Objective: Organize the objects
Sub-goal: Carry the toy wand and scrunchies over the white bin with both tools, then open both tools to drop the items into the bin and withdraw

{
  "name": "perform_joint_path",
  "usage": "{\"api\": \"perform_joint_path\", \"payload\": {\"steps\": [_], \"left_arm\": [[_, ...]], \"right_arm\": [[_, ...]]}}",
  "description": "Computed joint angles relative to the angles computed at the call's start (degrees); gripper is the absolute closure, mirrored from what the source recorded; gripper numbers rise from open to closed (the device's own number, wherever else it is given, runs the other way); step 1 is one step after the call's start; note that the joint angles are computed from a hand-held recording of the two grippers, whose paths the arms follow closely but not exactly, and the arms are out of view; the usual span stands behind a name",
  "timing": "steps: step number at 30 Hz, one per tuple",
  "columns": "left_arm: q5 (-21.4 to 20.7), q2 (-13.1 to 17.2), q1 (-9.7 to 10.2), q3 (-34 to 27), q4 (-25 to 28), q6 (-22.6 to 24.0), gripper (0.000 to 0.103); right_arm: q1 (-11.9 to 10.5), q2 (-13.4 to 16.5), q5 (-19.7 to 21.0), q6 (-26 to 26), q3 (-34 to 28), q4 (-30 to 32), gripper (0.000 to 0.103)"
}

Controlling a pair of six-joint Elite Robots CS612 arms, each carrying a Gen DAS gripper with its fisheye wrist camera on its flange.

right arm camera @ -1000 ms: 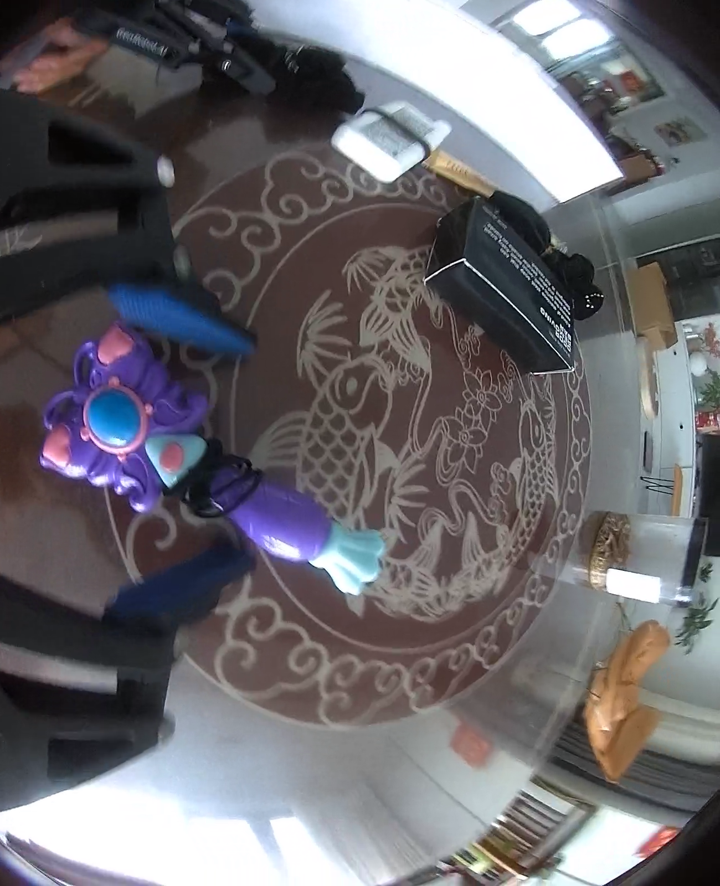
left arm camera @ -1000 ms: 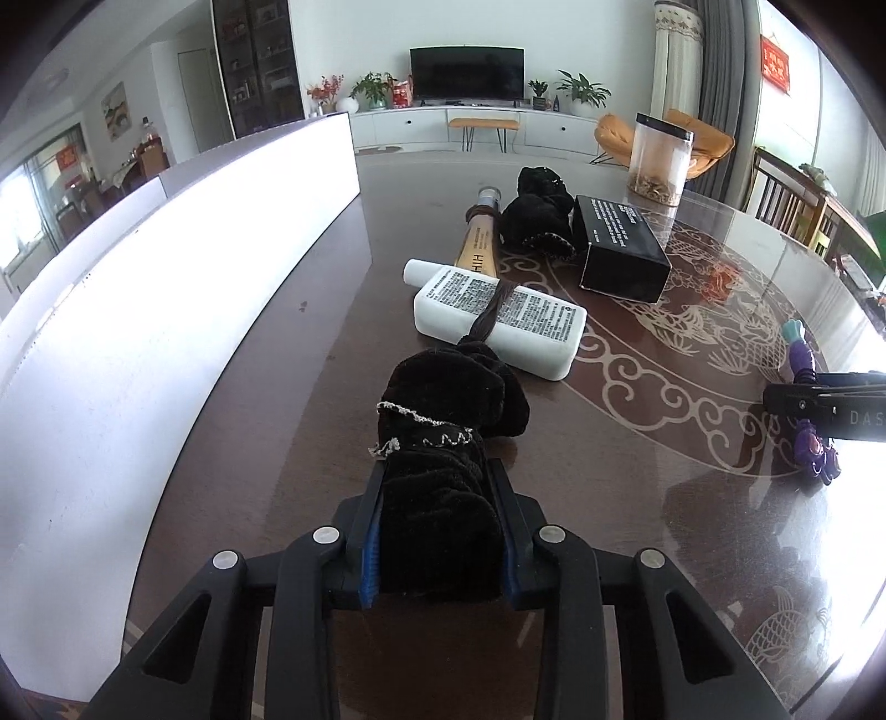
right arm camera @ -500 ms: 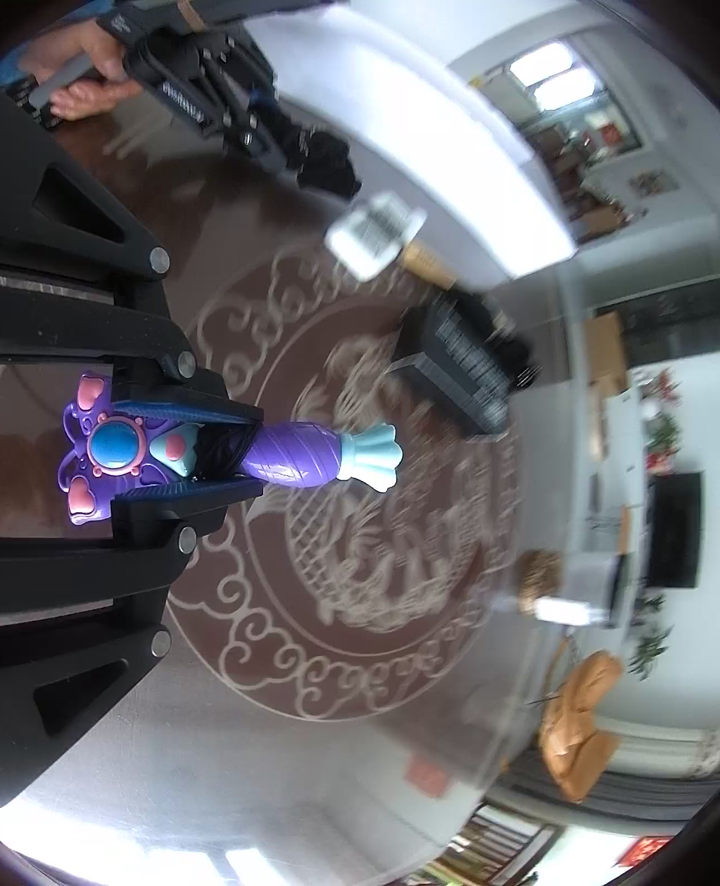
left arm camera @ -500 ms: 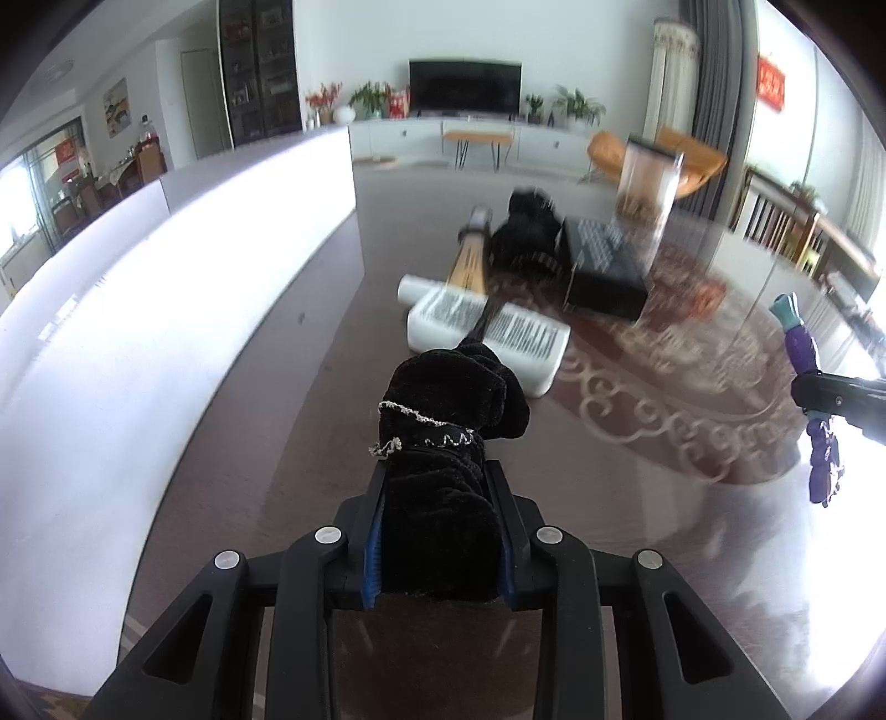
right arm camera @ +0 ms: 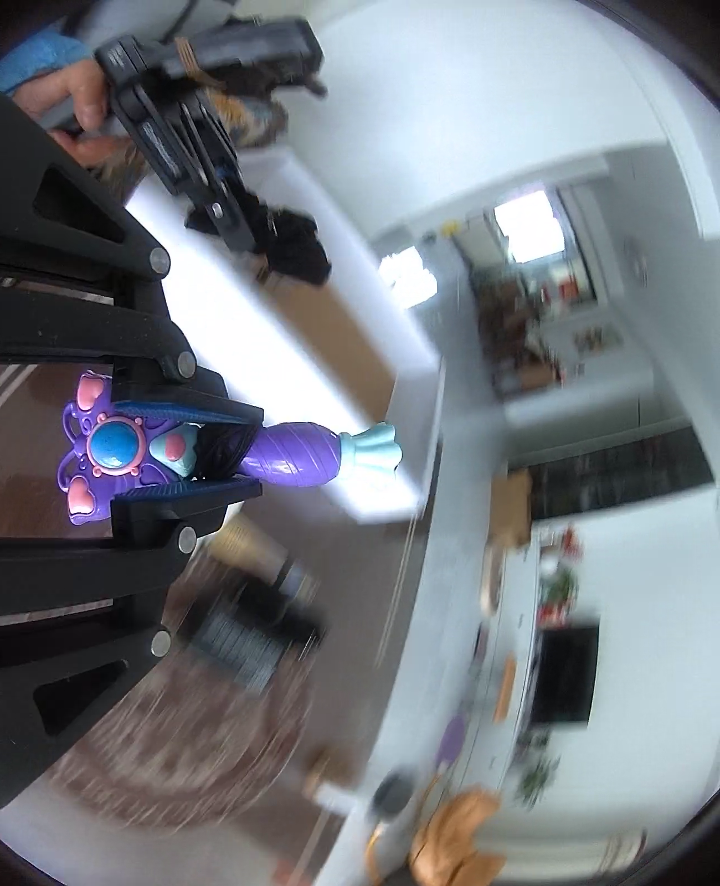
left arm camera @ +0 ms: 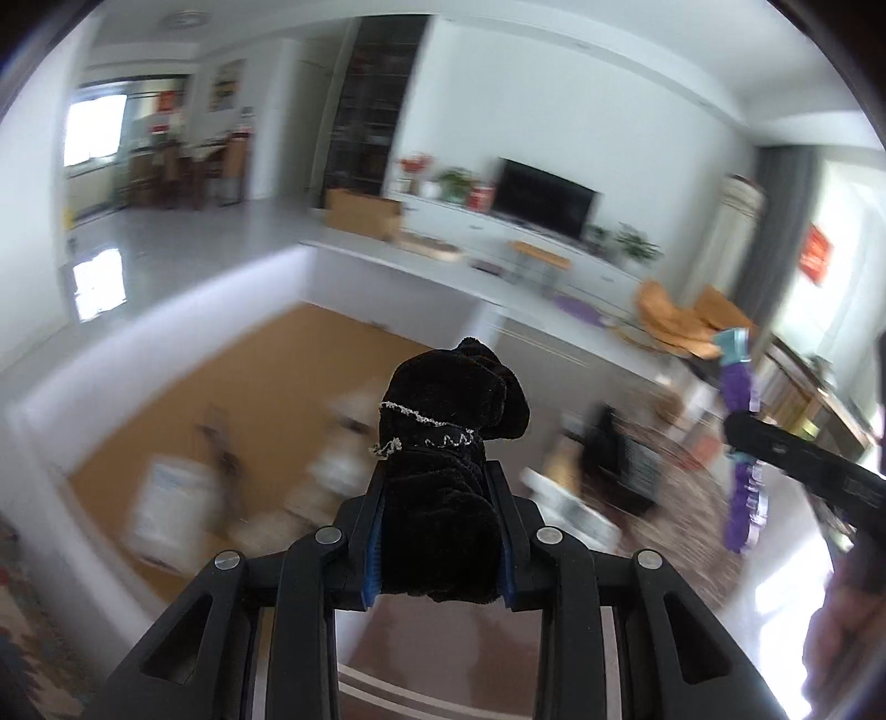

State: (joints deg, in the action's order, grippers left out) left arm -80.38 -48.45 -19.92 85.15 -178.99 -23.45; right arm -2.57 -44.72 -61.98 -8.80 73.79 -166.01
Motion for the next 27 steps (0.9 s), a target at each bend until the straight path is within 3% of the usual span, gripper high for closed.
{"api": "perform_joint_path", "payload": {"steps": [6, 11, 13, 14, 15, 16, 17, 18, 20, 23, 27], "left_arm": [[3.9, 1.7, 4.47, -5.0, 13.1, -4.6, 0.072], [4.5, 3.2, 6.05, -7.9, 22.1, -5.1, 0.069], [3.5, 3.7, 6.31, -9.1, 25.7, -4.4, 0.058], [3.0, 4.0, 6.33, -9.6, 26.6, -4.1, 0.051], [2.9, 4.2, 6.24, -9.9, 27.3, -3.9, 0.032], [3.7, 4.0, 6.07, -9.5, 26.9, -4.0, 0.023], [4.4, 3.7, 5.94, -9.1, 26.0, -4.1, 0.018], [5.7, 3.5, 5.66, -8.7, 25.3, -4.2, 0.008], [9.0, 3.2, 4.84, -7.9, 24.8, -4.8, 0.006], [11.9, 1.7, 3.17, -4.6, 20.0, -5.7, 0.006], [5.6, -0.3, 1.46, -0.3, 9.0, -2.2, 0.006]], "right_arm": [[5.8, 6.2, 4.4, -3.4, -12.9, 8.0, 0.084], [10.3, 13.4, 0.7, -6.1, -25.2, 20.8, 0.084], [11.1, 15.8, -0.4, -6.4, -28.7, 24.7, 0.083], [11.5, 16.9, -1.0, -6.2, -30.4, 26.5, 0.08], [11.8, 18.1, -1.2, -6.0, -32.2, 28.3, 0.067], [11.9, 19.2, -0.9, -5.6, -34.2, 30.5, 0.056], [11.9, 20.0, -0.9, -4.6, -35.4, 31.2, 0.037], [11.7, 20.1, -0.8, -3.8, -35.5, 30.6, 0.03], [10.7, 18.5, 0.3, -1.1, -31.6, 24.8, 0.027], [9.2, 15.4, -1.0, 1.3, -25.0, 16.3, 0.014], [6.1, 11.5, -5.5, 4.3, -14.3, 1.8, 0.007]]}}
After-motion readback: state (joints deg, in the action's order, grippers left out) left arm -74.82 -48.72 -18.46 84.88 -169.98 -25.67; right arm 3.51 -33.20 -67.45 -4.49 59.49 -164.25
